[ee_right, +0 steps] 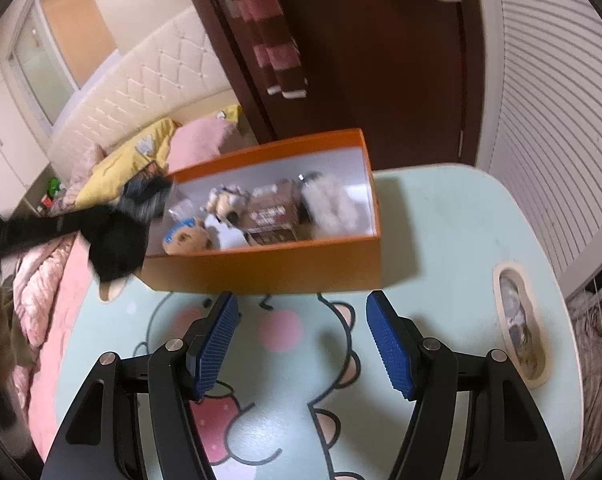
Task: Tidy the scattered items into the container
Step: 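Set the black cloth bag on the table with left while right grasps the milk carton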
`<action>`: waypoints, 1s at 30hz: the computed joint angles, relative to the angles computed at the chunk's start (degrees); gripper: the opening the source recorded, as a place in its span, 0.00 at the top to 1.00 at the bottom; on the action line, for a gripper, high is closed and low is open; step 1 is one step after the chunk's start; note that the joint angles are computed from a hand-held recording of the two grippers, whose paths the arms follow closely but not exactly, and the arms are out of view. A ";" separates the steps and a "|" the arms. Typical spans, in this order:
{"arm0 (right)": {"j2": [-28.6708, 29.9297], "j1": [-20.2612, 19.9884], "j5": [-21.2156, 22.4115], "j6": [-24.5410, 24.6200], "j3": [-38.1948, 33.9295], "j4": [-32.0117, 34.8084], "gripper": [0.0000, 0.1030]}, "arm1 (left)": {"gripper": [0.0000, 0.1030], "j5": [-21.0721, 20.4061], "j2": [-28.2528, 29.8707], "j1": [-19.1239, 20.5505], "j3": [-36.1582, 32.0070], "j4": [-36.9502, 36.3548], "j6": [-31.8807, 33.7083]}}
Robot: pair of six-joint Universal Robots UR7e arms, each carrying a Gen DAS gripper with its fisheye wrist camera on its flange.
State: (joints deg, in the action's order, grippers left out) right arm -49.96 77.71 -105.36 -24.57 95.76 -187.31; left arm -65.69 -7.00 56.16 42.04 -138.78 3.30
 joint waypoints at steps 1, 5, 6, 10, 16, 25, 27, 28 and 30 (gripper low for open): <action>0.18 0.41 -0.18 -0.38 -0.40 -0.23 0.35 | 0.84 -0.22 -1.50 0.18 3.40 -1.90 -0.63; 0.95 1.40 -0.76 -1.47 -2.19 -0.65 0.35 | 0.85 -3.05 -5.18 1.45 12.98 -7.61 -3.32; 1.03 1.49 -0.71 -1.67 -2.65 -0.47 0.35 | 0.85 -4.06 -5.50 1.82 14.49 -8.47 -3.86; 2.56 2.15 -2.73 -2.23 -5.87 1.06 0.35 | 0.85 -2.67 -3.78 2.54 15.65 -9.55 -5.45; 5.44 3.15 -6.74 0.72 -13.24 8.42 0.36 | 0.85 -0.49 -1.47 2.55 16.35 -16.92 -3.34; 13.18 4.84 -13.08 -1.82 -25.25 17.20 0.45 | 0.46 -1.12 -3.18 3.29 19.40 -21.49 -4.50; 14.57 4.99 -14.44 -2.16 -27.10 18.89 0.50 | 0.46 -0.82 -3.98 3.40 20.68 -22.68 -4.35; 15.30 5.08 -15.46 -2.33 -28.04 19.74 0.53 | 0.46 -0.79 -4.38 3.48 21.19 -22.95 -4.28; 16.85 5.05 -17.41 -1.78 -30.72 23.91 0.60 | 0.46 -0.84 -4.90 3.58 21.74 -23.11 -4.38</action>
